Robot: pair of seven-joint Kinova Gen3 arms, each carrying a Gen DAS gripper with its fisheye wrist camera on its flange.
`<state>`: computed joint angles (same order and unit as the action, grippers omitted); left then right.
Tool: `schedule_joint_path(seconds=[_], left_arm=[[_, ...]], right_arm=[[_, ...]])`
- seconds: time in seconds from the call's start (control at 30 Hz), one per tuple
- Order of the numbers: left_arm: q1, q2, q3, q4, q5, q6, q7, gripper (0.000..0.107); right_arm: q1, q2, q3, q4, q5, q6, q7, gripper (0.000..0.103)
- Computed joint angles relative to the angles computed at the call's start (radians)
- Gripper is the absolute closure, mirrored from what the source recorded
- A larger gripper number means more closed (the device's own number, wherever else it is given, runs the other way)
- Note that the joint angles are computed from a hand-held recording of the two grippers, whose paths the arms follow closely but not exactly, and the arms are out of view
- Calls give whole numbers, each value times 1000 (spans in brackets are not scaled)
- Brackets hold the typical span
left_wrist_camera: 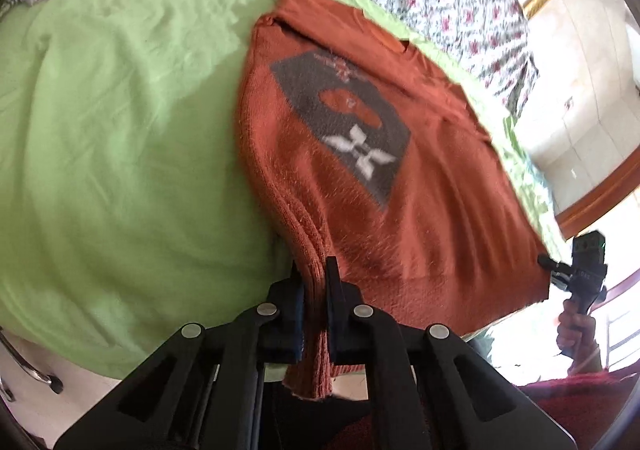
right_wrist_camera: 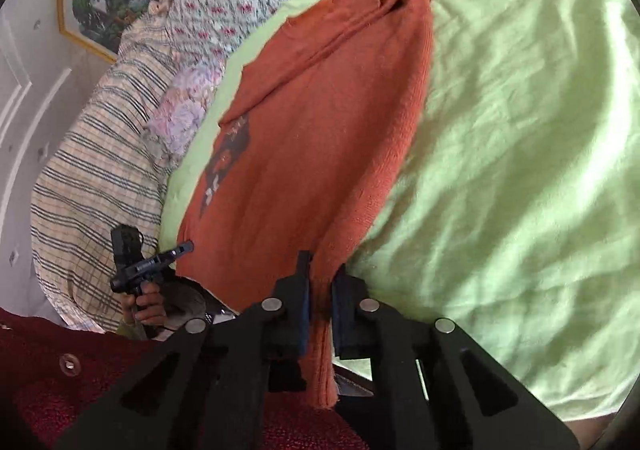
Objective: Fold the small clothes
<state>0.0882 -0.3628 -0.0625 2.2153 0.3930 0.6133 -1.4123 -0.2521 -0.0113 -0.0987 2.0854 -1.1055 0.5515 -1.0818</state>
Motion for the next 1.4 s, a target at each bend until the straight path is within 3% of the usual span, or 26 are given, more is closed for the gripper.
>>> schedule_joint_path(seconds=[0.27,0.5,0.6,0.7,0.77,0.9,0.97,1.2,1.4], left_arm=[[6,-23,1,-98,3,-84,41,102],[-25,119,8,-258,-40,-243,62,102],[-65,215,30,-344,-83,-283,110,102],[-79,320,10,-433,-64,-288,81,102],[-116,390,34,-495,-63,-279,73,102],[-145,531,46,-639,-124,-235,119,104],[-165,579,61,-688,-137,-219,127,104],[-186,736,52,-831,-210,-146,208,104],[-225,826,77,-914,-209,-50,233,101]], right_arm=[[26,-53,46,25,-287,15,265,95],[47,2,50,-95,-439,-34,431,95],[70,70,47,-207,-357,-65,366,95],[-26,147,161,-328,-235,-91,254,95],[-87,204,249,-412,-156,-79,172,95],[-97,342,314,-596,-28,-30,10,95],[-73,396,302,-678,52,-3,-72,95],[49,553,140,-895,333,38,-328,95],[33,653,159,-1041,502,134,-520,93]])
